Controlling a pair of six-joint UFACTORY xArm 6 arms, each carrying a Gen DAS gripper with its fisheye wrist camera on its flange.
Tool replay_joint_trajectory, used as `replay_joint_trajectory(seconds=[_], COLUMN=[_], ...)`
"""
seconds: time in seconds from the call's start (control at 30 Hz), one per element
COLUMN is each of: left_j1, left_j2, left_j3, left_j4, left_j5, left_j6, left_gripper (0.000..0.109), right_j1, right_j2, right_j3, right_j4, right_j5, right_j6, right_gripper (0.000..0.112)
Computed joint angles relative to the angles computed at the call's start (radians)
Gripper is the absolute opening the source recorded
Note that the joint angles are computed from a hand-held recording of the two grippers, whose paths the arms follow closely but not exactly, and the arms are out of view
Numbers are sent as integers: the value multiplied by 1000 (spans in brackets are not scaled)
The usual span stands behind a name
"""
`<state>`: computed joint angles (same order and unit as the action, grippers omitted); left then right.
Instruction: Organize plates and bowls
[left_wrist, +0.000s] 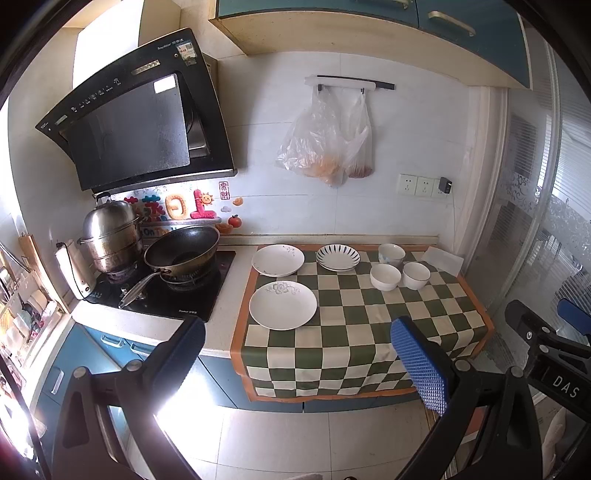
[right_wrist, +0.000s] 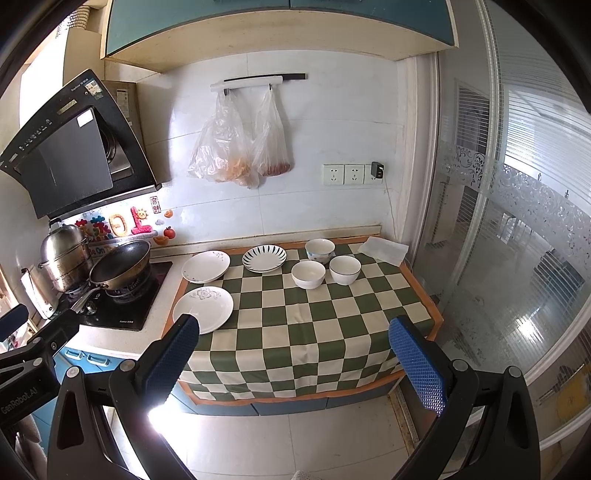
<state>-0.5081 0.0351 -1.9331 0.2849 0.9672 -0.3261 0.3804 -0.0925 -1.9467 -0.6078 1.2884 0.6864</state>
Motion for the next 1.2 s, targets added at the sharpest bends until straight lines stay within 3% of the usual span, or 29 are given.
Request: replay_joint_trajectory(seconds=[1.2], left_j1=[22], left_j2=[-8], left_j3=[3], left_j4=[-17], left_j5=[-7], left_j6=[19], left_gripper=[103], right_j1=[-10], right_j2=[-1], right_j3=[6], right_j4=[7], right_j5=[-12], right_j6=[-5], right_gripper=[103])
